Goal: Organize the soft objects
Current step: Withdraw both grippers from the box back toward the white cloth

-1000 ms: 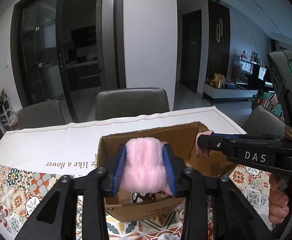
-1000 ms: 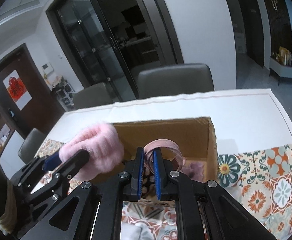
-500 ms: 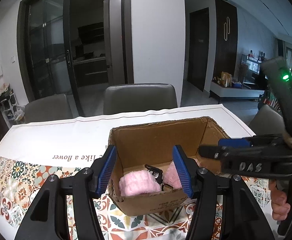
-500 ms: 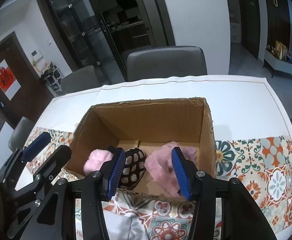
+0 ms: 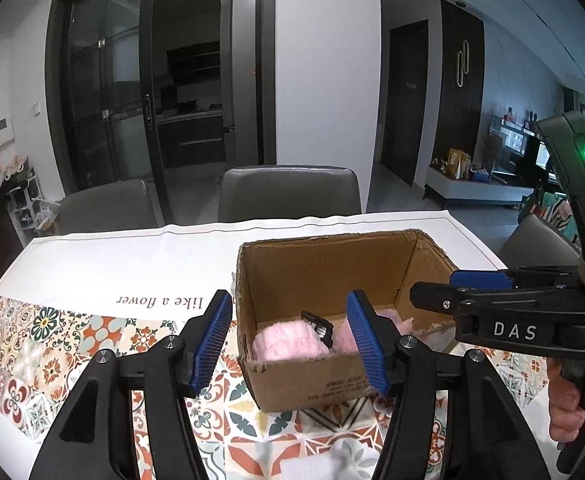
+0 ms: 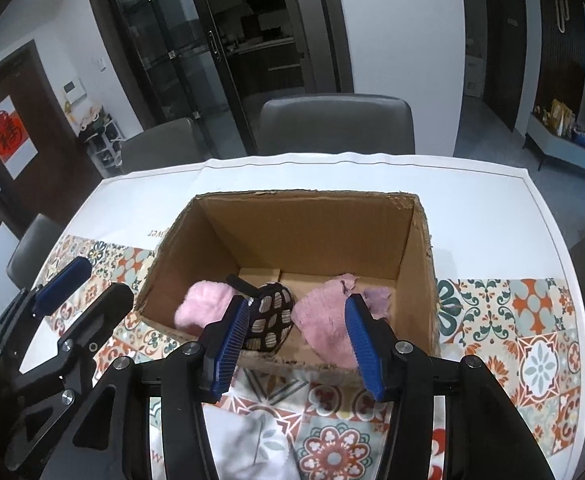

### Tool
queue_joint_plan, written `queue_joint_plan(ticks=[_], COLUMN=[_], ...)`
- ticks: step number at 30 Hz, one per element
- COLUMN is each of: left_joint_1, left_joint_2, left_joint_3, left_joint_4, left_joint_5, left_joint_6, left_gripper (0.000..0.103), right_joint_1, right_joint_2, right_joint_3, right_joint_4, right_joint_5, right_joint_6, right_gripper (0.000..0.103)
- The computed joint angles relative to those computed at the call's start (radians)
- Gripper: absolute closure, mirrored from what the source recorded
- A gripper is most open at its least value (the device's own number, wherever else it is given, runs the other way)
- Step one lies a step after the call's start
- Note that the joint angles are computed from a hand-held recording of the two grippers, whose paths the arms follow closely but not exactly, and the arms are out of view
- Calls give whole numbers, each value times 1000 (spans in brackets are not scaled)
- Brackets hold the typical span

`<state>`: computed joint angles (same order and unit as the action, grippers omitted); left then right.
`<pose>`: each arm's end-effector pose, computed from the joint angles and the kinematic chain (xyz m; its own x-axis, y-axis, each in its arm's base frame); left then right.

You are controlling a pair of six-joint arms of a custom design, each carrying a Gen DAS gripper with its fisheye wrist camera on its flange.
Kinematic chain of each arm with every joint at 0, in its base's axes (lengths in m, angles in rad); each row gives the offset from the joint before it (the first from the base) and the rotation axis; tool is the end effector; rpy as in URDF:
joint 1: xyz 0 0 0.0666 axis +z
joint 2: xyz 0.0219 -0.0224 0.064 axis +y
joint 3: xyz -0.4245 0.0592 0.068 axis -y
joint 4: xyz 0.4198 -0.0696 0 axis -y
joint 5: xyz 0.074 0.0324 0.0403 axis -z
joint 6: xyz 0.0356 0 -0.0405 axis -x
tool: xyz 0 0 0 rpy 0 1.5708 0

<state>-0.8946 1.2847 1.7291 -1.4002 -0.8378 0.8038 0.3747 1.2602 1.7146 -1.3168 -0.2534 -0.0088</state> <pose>0.2723 -0.2977 0.6575 -0.5373 -0.1002 -0.8374 -0.1921 0.9814 0.0058 0.3733 0.1560 0.6573 -0.7111 -0.2705 -0.6489 -0.4999 0.8436 0.1961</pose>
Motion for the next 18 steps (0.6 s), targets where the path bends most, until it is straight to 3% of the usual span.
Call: queue_joint_plan(ticks=[18], left_joint_1=[-152], left_joint_2=[-16], left_joint_3=[-4], left_joint_4=[-105], left_joint_5=[-24], left_joint_6=[104], left_gripper=[43], right_joint_1=[-10], right_joint_2=[-162], right_joint_3=[-112], right_joint_4=[-30], right_joint_5=[46], right_joint_6=[-40], right_gripper=[51])
